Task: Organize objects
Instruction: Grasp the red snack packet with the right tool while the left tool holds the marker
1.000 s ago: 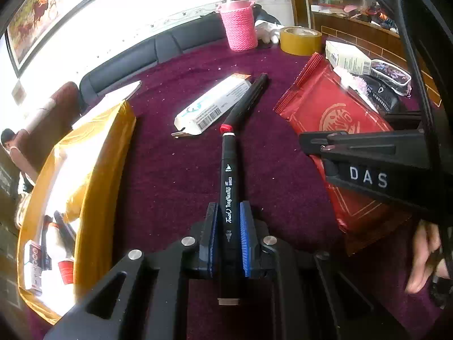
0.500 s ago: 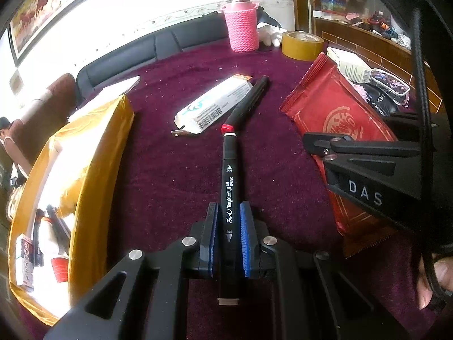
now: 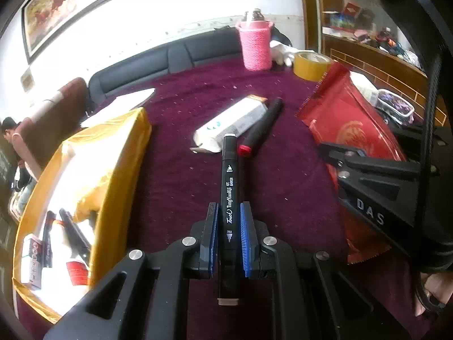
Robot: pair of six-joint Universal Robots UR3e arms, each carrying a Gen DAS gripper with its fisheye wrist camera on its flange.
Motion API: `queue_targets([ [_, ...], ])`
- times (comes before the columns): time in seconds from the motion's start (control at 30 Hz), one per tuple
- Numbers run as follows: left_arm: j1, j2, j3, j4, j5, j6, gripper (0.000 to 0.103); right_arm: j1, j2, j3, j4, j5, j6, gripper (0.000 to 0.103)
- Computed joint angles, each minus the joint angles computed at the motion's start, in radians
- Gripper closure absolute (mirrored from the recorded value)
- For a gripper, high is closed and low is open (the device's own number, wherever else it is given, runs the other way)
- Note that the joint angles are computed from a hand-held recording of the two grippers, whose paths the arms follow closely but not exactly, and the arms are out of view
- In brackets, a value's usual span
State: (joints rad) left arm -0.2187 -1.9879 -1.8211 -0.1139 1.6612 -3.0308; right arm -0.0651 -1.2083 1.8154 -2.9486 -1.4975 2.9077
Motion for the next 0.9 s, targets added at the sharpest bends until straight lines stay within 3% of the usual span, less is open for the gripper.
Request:
queue_targets([
  [0.47,-0.011,-0.027,-0.027,0.232,0.157,-0.025,0.092,0.03,-0.024,0.047,-0.09,-0.024,0.0,0.078],
  [0.73,-0.021,-0.046,-0.026,0.298,0.215,-0.015,0.092,0.053,-0.021,0.058,-0.156,-0.068,0.0,0.078],
  [0.9,-0.015,-0.043,-0.027,0.286,0.204,-0.018,0.092,0.082,-0.011,0.069,-0.223,-0.127,-0.013,0.081],
])
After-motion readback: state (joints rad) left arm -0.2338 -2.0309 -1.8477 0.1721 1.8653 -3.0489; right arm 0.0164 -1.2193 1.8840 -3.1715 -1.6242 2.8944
